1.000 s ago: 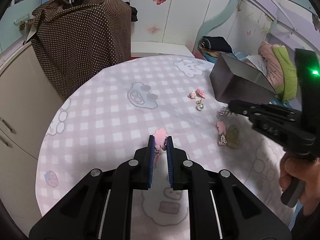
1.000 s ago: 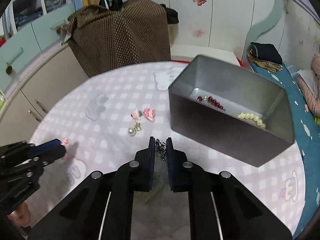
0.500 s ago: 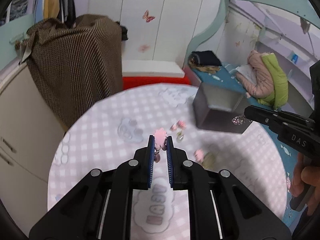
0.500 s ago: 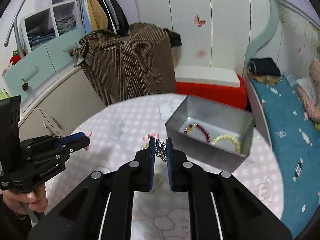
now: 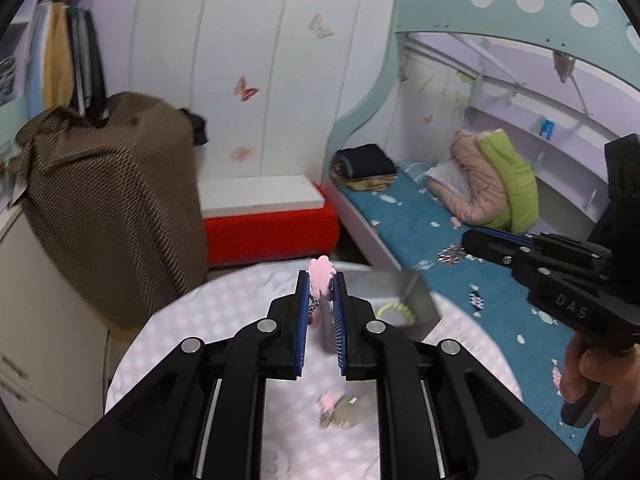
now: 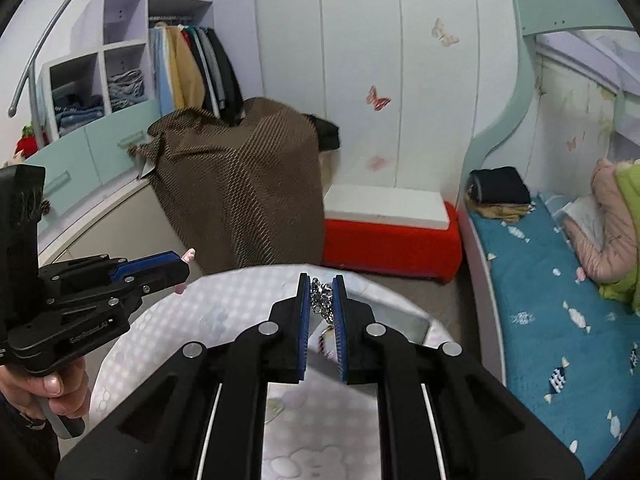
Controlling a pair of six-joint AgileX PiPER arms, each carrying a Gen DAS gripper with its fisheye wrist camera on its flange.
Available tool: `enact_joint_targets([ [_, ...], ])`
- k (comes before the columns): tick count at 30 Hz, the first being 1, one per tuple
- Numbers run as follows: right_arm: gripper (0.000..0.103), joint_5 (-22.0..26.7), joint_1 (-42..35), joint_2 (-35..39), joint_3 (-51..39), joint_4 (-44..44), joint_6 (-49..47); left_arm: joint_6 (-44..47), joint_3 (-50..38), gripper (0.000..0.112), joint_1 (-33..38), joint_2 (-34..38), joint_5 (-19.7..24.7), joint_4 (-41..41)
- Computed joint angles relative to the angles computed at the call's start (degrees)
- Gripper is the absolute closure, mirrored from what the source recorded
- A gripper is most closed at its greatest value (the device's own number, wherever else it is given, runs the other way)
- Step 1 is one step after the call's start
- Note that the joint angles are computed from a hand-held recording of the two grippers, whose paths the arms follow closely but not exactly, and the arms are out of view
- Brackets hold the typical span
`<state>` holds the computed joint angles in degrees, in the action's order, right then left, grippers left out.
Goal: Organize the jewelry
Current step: 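Carry the pink charm and silver chain into the tin box and open both tools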
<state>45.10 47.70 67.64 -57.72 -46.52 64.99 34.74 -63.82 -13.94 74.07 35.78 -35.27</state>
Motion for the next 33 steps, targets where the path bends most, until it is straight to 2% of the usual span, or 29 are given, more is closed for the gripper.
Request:
enact_joint_targets([
  [7,0.093,-3.1,-10.0,0.4,-1.5,8.4,-10.5,-7.0,-12.2,0.100,-6.9,9.0,3.4,4.4],
  [12,0.093,-5.3,-15.0,2.1,-0.9,12.8,-14.0,-11.1,-19.2,0.100,-9.8,16.2,5.4,7.6],
  [25,0.092,-9.2,-22.6,7.2,-0.9,24.0,-22.8,-16.2,-28.3,0.099,-11.6,28.4,9.6,11.0],
  [26,0.090,-9.5,-23.2,7.4,-0.8,25.0,-23.5,-16.5,-28.9,0.097,-11.6,29.1,10.0,11.3],
  [27,0.090,-10.2,-23.6,7.4,-0.4,25.6,-23.4,-16.7,-28.9,0.078,-11.5,29.3,10.1,11.4],
  [28,0.089,-10.7,-24.0,7.4,-0.1,26.4,-23.8,-17.9,-28.6,0.046,-11.5,29.2,9.3,12.6],
  [30,0.083,-11.4,-25.1,7.2,0.3,28.2,-24.7,-19.4,-25.2,0.028,-11.6,27.2,5.4,14.6],
  [32,0.072,-11.7,-25.5,6.5,1.0,28.1,-24.2,-17.2,-22.8,0.026,-10.7,25.5,3.8,12.9],
  [33,0.067,-11.5,-25.4,6.2,1.2,27.7,-23.6,-17.6,-22.0,0.022,-10.6,24.8,3.1,13.6],
])
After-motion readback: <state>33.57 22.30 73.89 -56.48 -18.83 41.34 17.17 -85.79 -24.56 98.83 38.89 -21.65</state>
